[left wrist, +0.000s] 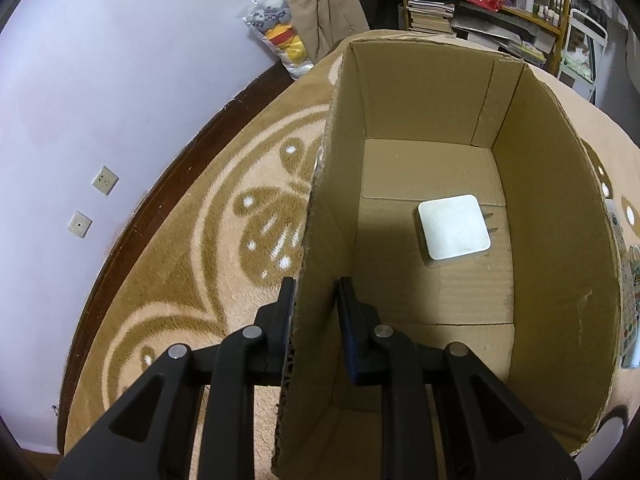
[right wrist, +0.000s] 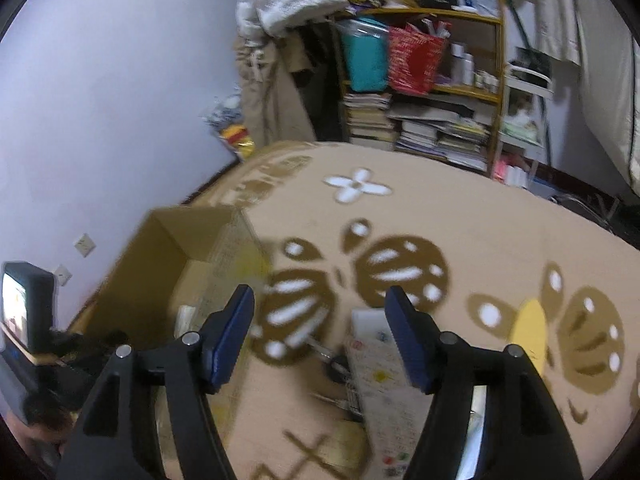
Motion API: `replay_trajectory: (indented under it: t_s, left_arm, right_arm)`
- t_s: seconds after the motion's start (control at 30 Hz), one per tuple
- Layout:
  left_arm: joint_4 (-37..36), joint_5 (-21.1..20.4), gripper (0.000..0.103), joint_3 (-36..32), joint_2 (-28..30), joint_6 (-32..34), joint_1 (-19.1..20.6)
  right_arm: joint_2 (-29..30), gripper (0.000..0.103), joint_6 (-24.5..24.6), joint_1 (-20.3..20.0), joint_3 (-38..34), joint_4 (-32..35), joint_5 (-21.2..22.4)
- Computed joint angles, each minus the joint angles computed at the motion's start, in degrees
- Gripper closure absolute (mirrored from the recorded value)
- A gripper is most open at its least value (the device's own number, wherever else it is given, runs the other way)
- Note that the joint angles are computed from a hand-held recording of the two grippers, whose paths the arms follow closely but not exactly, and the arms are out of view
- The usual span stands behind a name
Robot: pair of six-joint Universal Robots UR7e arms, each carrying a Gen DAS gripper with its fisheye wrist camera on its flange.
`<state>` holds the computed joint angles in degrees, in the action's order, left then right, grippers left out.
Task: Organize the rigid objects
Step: 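Move the right gripper back and grasp the grey power bank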
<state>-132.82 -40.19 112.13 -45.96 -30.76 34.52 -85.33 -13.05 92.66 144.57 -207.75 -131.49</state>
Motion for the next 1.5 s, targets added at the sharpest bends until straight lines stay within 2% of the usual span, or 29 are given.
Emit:
replay_trajectory:
  t_s: [0.2,0.3,0.47,0.63,0.67,0.83,0.9,0.93,1.03,1.13,1.23,1.4,1.5]
  left_arm:
    - [0.14,0.41,0.084,0.01,0.25,0.03,-0.15]
    - [0.05,0.37,0.083,0.00,0.34,0.00,-0.21]
    - [0.81,0.28,0.083,-0.20,0.35,-0.43,-0.14]
    - [1.11,-0.08,0.084,-0.16,0.05,-0.89,0.10]
    - [1.07,-0.12,0.084,-0.17,0.06,-0.86,0.12]
    - [1.20,0.28,0.084,-0.03,0.18,-0.71,-0.08]
    - [1.36,0.33,0.083,-0.03,0.23,-1.04,-0.09]
    - [1.26,0.28,0.083,0.03,0.18,-1.15,-0.10]
    - [1.07,0.26,0.083,0.10,0.17,-1.03,-0.09]
    - [1.25,0.65,0.083,0.14,0.33,-0.93,-0.27]
    - [1.35,0.72,0.083,0.15,0.34,-0.94,-0.36]
    - [1.56,0.64,0.083,0.11,0.26,-1.61,-0.38]
    - [1.63,0.70,0.083,0.05,0.31,-1.58,-0.39]
  right_arm:
    - [0.03,0.031,-1.76,-1.99,2.90,-4.97,-4.43]
    - [-2.69,0.031,0.35,-4.79,4.95,-3.70,-1.91]
    - [-3.99,0.031,0.76,-8.70,7.22,-5.30,-1.06]
    - [-6.35,0.032,2.17,-13.04,8.83,-4.61,1.88]
    - [-6.51,0.034,1.95,-13.82,9.08,-4.85,2.28]
    - [-7.71,0.061,2.79,-17.31,9.68,-2.39,4.59]
    - [-7.13,0.071,2.26,-18.19,9.98,-3.92,4.88]
    - [-7.28,0.071,1.84,-18.67,10.14,-4.12,5.53]
    - [-7.60,0.071,1.91,-19.20,10.17,-3.59,6.18]
    - [-7.95,0.068,3.35,-19.50,9.65,-0.36,5.55]
    - [-6.54,0.069,2.37,-19.52,10.23,-3.15,5.45]
    - [-1.31,0.072,1.15,-16.93,9.98,-11.06,1.09]
    - [-1.36,0.073,0.98,-16.11,9.93,-11.46,0.80]
